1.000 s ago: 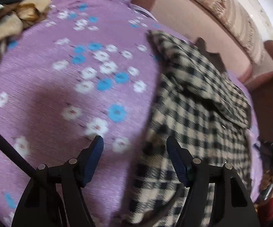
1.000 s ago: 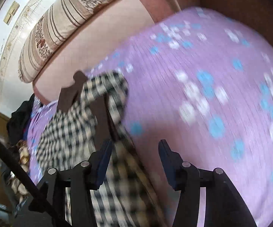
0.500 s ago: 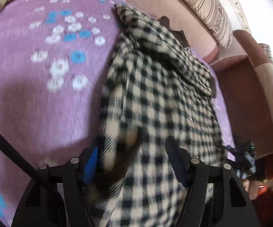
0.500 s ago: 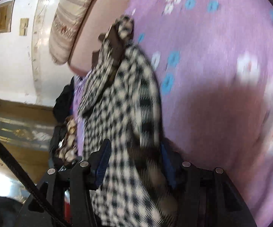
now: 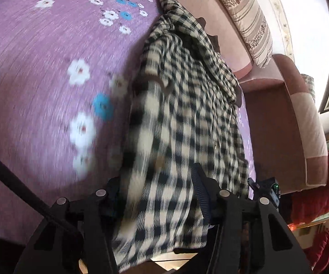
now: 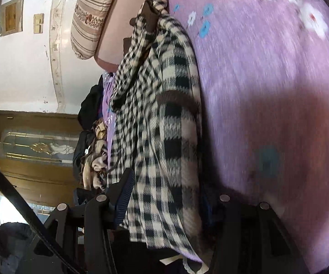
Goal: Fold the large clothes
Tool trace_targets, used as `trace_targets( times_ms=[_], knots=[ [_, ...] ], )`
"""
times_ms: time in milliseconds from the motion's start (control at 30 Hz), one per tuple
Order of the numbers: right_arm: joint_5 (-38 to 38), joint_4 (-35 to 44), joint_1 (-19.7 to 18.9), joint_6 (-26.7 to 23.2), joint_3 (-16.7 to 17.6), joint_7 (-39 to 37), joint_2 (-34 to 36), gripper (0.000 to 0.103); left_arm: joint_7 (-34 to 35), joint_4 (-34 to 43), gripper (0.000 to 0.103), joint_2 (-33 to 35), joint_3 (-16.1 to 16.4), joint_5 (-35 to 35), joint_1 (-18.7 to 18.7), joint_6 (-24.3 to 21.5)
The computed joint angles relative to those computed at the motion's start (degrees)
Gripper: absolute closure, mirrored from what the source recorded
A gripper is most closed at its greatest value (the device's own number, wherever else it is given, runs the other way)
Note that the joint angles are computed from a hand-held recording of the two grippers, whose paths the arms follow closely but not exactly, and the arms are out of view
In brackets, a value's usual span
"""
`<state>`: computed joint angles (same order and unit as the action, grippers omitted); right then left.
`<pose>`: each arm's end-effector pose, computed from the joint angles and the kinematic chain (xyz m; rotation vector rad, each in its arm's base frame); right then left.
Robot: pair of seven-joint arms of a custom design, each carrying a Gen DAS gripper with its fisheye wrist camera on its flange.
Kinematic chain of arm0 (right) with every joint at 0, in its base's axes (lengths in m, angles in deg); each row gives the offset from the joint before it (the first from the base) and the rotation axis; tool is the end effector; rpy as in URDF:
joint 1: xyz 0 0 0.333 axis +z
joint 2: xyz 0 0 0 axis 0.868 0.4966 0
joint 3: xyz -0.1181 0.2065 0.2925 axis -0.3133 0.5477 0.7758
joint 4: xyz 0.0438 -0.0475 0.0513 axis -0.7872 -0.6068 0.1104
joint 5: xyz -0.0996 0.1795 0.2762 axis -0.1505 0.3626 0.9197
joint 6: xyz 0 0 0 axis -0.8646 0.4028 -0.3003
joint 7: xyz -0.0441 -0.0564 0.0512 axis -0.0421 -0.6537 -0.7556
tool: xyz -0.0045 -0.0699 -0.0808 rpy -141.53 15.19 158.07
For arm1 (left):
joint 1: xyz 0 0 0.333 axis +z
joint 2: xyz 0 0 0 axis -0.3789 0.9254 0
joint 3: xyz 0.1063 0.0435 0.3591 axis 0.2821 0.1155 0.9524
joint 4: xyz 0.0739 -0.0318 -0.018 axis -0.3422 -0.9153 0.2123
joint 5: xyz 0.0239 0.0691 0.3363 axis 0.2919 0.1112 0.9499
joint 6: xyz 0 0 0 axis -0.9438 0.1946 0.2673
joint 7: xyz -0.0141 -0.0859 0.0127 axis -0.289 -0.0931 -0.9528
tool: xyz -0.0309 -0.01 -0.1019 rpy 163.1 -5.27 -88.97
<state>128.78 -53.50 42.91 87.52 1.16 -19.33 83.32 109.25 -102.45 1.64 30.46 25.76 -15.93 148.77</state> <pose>0.7537 -0.0701 0.4213 -1.3046 1.6160 0.7328 0.6479 -0.0488 0.4909 2.2880 -1.4395 1.1201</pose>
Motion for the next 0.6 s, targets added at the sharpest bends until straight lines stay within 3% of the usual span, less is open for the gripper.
trace_targets(
  times_ms=[167, 367, 433, 467, 500, 533, 600],
  knots=[
    [1.73, -6.72, -1.12, -1.89, -0.04, -3.01, -3.15, 0.047, 1.47, -5.14, 0.052, -3.23, -0.17, -0.63, -1.53, 4.12],
    [2.81, -13.15, 1.53, 2.39, -2.55, -7.51, -7.76, 0.050, -2.13, -6.86, 0.051, -4.16, 1.08, 3.91, -3.94, 7.68],
    [2.21, -14.83, 3.25, 5.56, -3.49, -8.19, -9.30, 0.060, -8.36, -7.62, 0.063, -4.52, 2.85, 10.17, -6.10, 9.49],
    [1.34, -15.87, 4.26, 7.55, -4.05, -8.85, -10.27, 0.070, -14.32, -7.80, 0.090, -4.64, 4.96, 16.91, -7.98, 9.33],
    [-0.47, -17.00, 5.70, 10.15, -4.88, -9.41, -11.44, 0.076, -17.73, -7.44, 0.096, -4.53, 6.10, 20.89, -8.81, 8.24],
    [-2.24, -17.54, 6.78, 12.02, -5.47, -9.53, -12.13, 0.088, -18.63, -7.47, 0.096, -4.63, 5.24, 20.86, -7.87, 8.19],
    [-4.71, -18.06, 7.86, 14.32, -5.93, -9.20, -12.95, 0.091, -21.25, -8.12, 0.096, -5.47, 4.88, 22.66, -7.38, 9.05]
  ],
)
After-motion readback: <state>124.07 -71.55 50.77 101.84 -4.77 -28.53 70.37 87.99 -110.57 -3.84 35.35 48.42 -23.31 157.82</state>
